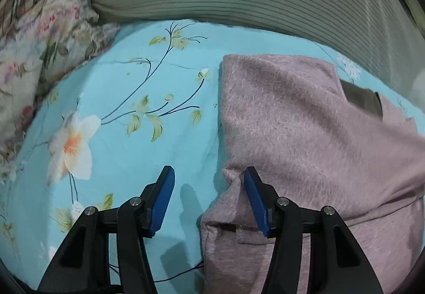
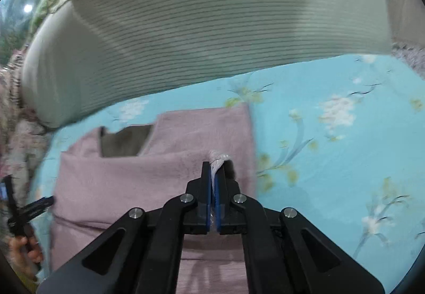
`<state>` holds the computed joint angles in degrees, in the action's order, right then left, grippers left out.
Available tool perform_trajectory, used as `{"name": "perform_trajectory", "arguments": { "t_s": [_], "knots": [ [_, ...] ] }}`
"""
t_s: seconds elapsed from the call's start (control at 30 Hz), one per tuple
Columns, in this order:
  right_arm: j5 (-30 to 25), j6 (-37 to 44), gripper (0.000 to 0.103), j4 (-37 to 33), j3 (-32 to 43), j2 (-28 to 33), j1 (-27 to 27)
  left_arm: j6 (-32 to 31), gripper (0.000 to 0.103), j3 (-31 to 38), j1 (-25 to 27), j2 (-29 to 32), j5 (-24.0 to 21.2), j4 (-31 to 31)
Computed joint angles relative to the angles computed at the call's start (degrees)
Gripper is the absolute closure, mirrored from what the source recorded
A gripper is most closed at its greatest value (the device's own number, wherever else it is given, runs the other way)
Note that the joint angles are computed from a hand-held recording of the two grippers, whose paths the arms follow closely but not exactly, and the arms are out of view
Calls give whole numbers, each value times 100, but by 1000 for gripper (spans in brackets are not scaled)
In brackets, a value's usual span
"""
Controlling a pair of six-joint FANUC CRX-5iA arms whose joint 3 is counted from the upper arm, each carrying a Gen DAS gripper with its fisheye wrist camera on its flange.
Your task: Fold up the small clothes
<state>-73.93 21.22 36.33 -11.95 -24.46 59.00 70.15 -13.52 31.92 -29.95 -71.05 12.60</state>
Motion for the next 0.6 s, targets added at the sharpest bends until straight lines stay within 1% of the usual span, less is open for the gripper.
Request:
{"name": "perform_trajectory", "arguments": {
  "t_s": [0.03,0.07,0.1,0.13,0.17,0.27,0.3,0.33,0.37,0.43,0.47,0.53,0.57,0.6],
  "knots": [
    [-170,209,100,-326,146,158,-183,42,45,3,-67,15,-17,-86],
    [-312,579,100,-894,374,337,-450,66,45,-19,-90,30,-39,-86],
    [-387,678,100,-1193,435,407,-574,86,45,-55,-93,39,-35,-69],
    [-466,613,100,-1192,427,405,-564,99,45,-102,-91,28,-9,-53],
    [-513,438,98,-1024,347,357,-437,89,45,-139,-82,11,15,-37],
    [-778,-493,97,169,-36,131,323,16,43,-194,-36,-24,60,9],
    [-657,-605,97,327,-110,54,464,13,42,-195,-28,-16,61,14],
    [-484,-547,97,295,-119,19,478,21,42,-193,-24,-4,57,19],
    [-135,-257,97,-36,-49,12,423,50,42,-184,-41,3,62,0],
    [59,171,97,-618,128,152,232,154,42,-153,-139,6,102,-132],
    [0,325,97,-767,211,273,149,192,41,-146,-183,-7,114,-192],
    [-438,415,97,-1013,316,543,-110,297,35,-120,-269,-16,156,-366],
    [-412,309,101,-1211,243,458,-280,303,34,-120,-266,-17,167,-401],
    [-243,227,101,-1293,151,317,-346,274,33,-135,-222,-22,159,-359]
  ]
}}
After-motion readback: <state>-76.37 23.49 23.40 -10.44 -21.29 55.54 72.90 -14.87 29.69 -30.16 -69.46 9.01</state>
